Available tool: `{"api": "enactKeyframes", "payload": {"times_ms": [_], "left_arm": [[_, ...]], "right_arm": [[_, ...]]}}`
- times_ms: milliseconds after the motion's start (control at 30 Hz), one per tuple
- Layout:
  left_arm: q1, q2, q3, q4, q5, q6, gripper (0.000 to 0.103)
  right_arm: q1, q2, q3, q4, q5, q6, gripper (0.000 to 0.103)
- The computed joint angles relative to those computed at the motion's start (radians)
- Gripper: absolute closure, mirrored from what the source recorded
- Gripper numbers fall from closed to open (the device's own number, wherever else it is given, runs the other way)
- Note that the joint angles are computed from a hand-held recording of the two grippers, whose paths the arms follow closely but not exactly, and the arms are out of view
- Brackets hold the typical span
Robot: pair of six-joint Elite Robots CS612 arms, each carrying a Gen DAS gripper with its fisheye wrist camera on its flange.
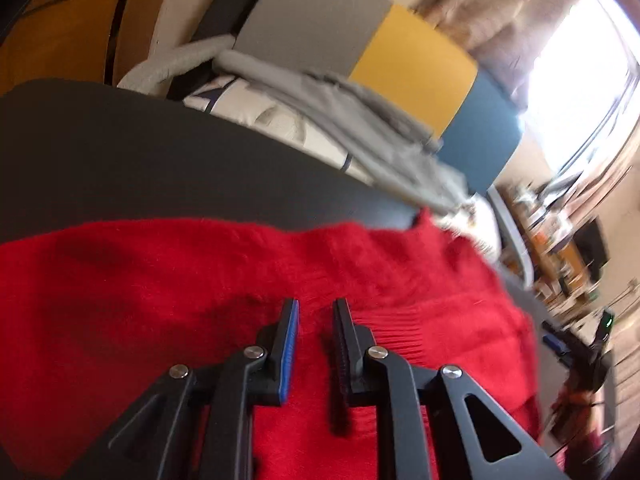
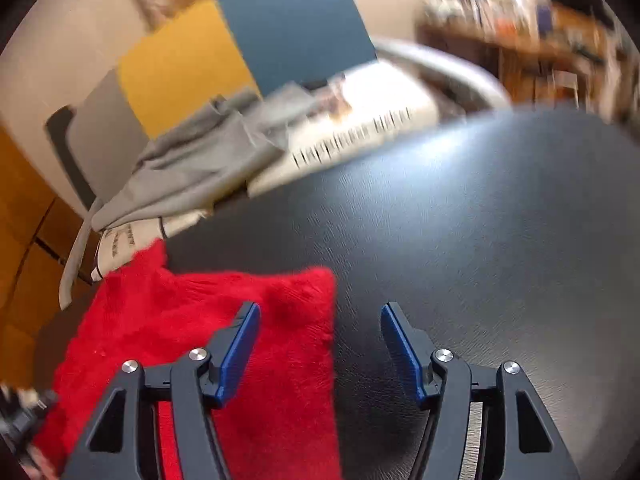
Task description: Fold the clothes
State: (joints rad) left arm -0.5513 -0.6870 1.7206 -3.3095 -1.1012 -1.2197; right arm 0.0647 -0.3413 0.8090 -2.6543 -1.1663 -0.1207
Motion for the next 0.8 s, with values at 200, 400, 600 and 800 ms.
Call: {"api": "enactKeyframes", "payload": {"times_ms": [200, 400, 600, 800], "left_arm": [[-0.024, 0.032, -0.056, -0.05, -0.089, 0.172, 0.086], [-0.025, 0.057, -0.09, 0.065, -0.132, 0.171, 0.086], [-0.029, 0.069, -0.065, -0.014, -0.11, 0.125, 0.09], [-0.052, 0.026, -0.014, -0.068, -0.057, 0.057, 0.084]], "right_arm": [[0.02, -0.118, 0.214, 0.0, 0.081, -0.267, 0.04], [0.056, -0.161, 0.345, -0.052, -0.089, -0.374, 0.038], [0.048, -0.15, 0.38, -0.157, -0.074, -0.323, 0.033], [0.054, -0.157, 0.384, -0.168, -0.098, -0.283, 0.03]]}}
